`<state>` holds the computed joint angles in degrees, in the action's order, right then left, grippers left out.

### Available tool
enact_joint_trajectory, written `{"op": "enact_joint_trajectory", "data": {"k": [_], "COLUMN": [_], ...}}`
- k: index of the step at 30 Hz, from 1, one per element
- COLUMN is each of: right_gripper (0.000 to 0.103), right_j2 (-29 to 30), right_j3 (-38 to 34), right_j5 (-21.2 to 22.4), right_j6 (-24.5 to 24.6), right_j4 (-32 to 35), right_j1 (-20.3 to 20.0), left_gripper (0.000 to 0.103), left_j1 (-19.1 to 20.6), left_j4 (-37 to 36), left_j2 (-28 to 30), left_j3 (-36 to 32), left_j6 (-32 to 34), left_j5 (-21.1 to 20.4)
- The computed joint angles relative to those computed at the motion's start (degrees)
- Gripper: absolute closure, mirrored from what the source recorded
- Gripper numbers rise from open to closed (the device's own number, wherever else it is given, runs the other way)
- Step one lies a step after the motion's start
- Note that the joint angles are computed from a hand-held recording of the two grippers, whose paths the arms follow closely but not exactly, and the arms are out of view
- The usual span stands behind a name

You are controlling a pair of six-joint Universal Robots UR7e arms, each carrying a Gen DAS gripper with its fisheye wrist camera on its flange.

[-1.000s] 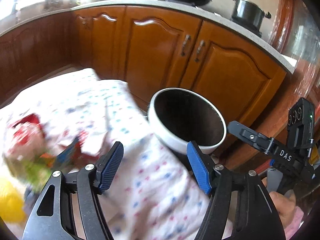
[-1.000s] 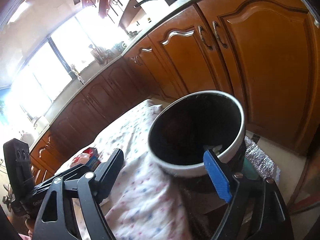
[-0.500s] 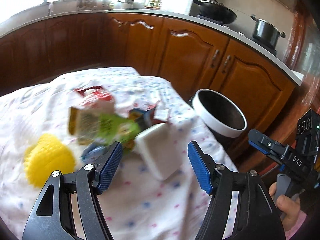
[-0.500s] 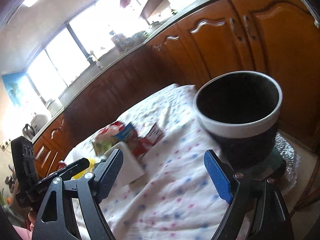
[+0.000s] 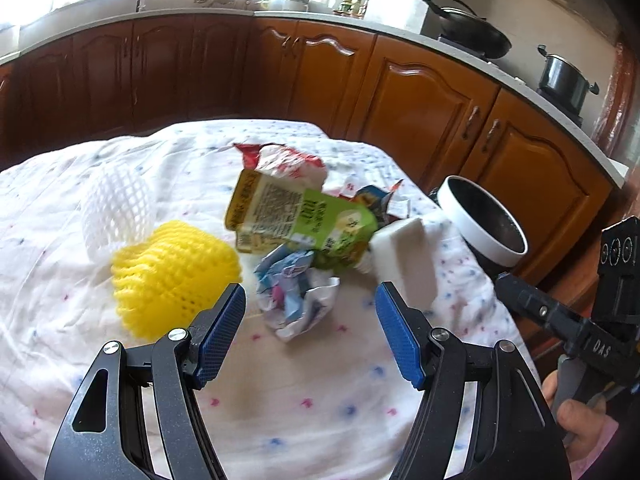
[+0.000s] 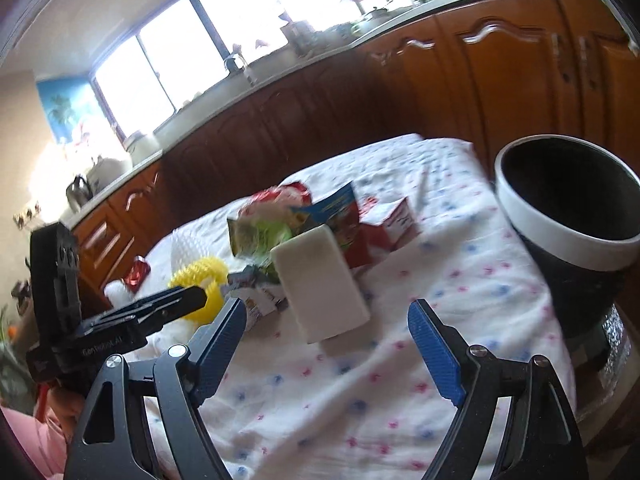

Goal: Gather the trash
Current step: 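Grasp the crumpled paper with the left tool while the right tool grasps the white sponge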

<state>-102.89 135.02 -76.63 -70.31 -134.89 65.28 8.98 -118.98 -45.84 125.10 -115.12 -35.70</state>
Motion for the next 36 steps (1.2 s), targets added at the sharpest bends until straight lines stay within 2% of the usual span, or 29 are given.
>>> {"op": "enact_joint_trajectory", "data": {"k": [6, 15, 16, 17, 18, 19, 22, 23, 24, 30, 36], "right_gripper": [0.018, 0.019, 0.020, 0.026, 0.033, 0.049, 0.052, 0.052, 0.052, 0.052, 0.052], "right_j2": [3.3, 7.9, 8.2, 8.5, 8.7, 9.0, 8.6, 8.0, 7.1, 1.8, -0.6], "right_j3": [1.0, 1.0, 1.0, 1.2, 1.4, 1.4, 1.6, 1.6, 1.7, 0.9, -2.3], "right_j5": [-3.0, -6.7, -7.0, -7.4, -7.8, -8.3, -8.6, -8.4, -7.8, -3.6, -0.3], "right_j6": [0.6, 1.2, 1.3, 1.3, 1.3, 1.3, 1.2, 0.9, 0.6, -0.4, 1.3], "right_j4": [-5.0, -8.2, -8.6, -9.2, -9.8, -10.0, -9.9, -9.4, -8.7, -3.8, -0.4], "right_j1": [2.2, 4.7, 5.0, 5.2, 5.4, 5.7, 5.5, 5.3, 4.9, 2.1, -0.4], "left_gripper": [0.034, 0.034, 0.035, 0.036, 0.038, 0.046, 0.066, 0.081, 0.089, 0.090, 0.091], "left_j1": [1.2, 3.7, 3.9, 4.1, 4.3, 4.4, 4.8, 4.7, 4.6, 3.7, 2.3], "left_j4": [-2.4, -8.5, -9.2, -9.7, -10.5, -11.3, -14.8, -16.3, -20.1, -21.3, -24.4], "left_j2": [0.1, 1.0, 1.1, 1.2, 1.5, 1.7, 2.1, 2.3, 2.4, 2.5, 2.4], "left_j3": [0.9, 2.2, 2.4, 2.4, 2.5, 2.5, 2.9, 3.2, 3.9, 3.1, 2.8], "left_j6": [2.3, 5.7, 6.0, 6.3, 6.8, 7.5, 10.6, 12.0, 14.6, 16.8, 19.5], "left_j5": [-0.9, -2.3, -2.2, -2.2, -2.3, -2.3, -2.6, -2.4, -2.7, -2.4, -1.2]}}
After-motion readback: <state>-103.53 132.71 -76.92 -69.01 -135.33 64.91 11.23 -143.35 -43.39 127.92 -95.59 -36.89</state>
